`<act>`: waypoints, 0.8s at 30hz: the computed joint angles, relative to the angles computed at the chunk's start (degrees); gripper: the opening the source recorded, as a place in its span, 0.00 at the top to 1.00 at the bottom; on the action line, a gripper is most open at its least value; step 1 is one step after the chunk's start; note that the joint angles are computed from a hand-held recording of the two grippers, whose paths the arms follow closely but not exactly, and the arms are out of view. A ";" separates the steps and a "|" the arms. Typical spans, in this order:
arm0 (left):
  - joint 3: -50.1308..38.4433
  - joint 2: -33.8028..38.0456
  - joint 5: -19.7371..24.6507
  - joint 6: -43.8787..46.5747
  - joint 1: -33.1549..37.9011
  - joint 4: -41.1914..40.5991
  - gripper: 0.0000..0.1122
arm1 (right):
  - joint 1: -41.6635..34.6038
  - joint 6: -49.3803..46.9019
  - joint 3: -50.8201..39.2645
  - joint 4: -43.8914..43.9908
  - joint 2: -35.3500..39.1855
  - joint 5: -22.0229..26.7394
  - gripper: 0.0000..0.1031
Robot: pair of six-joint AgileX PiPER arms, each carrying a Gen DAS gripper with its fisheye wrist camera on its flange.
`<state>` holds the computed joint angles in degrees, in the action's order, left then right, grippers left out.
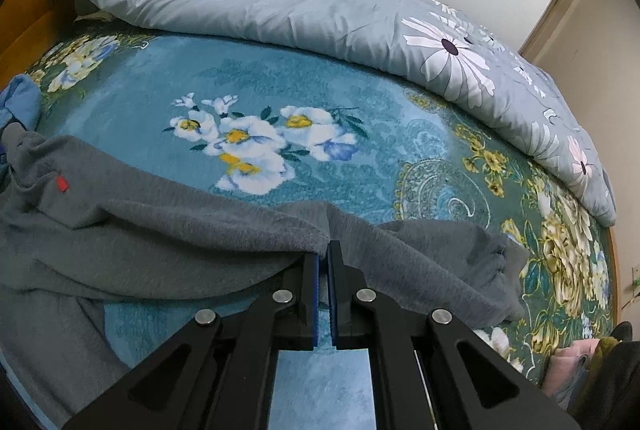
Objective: Fold clothes
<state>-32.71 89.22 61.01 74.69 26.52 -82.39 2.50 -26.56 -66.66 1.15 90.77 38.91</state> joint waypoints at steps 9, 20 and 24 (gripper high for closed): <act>-0.92 -3.26 -19.00 -7.42 -16.40 4.27 0.48 | -0.19 0.47 0.06 0.44 1.36 0.30 0.97; 1.22 -14.21 -28.96 -10.66 -11.53 -6.44 0.91 | 0.49 -3.57 -1.36 2.97 -1.38 0.11 0.97; -5.21 -7.16 -36.65 -21.98 -8.66 -3.54 0.91 | 4.01 0.29 -11.40 -0.88 4.68 2.04 0.97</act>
<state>-37.91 82.06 24.36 52.71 17.86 -85.93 6.51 -26.27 -78.06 0.27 95.45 40.95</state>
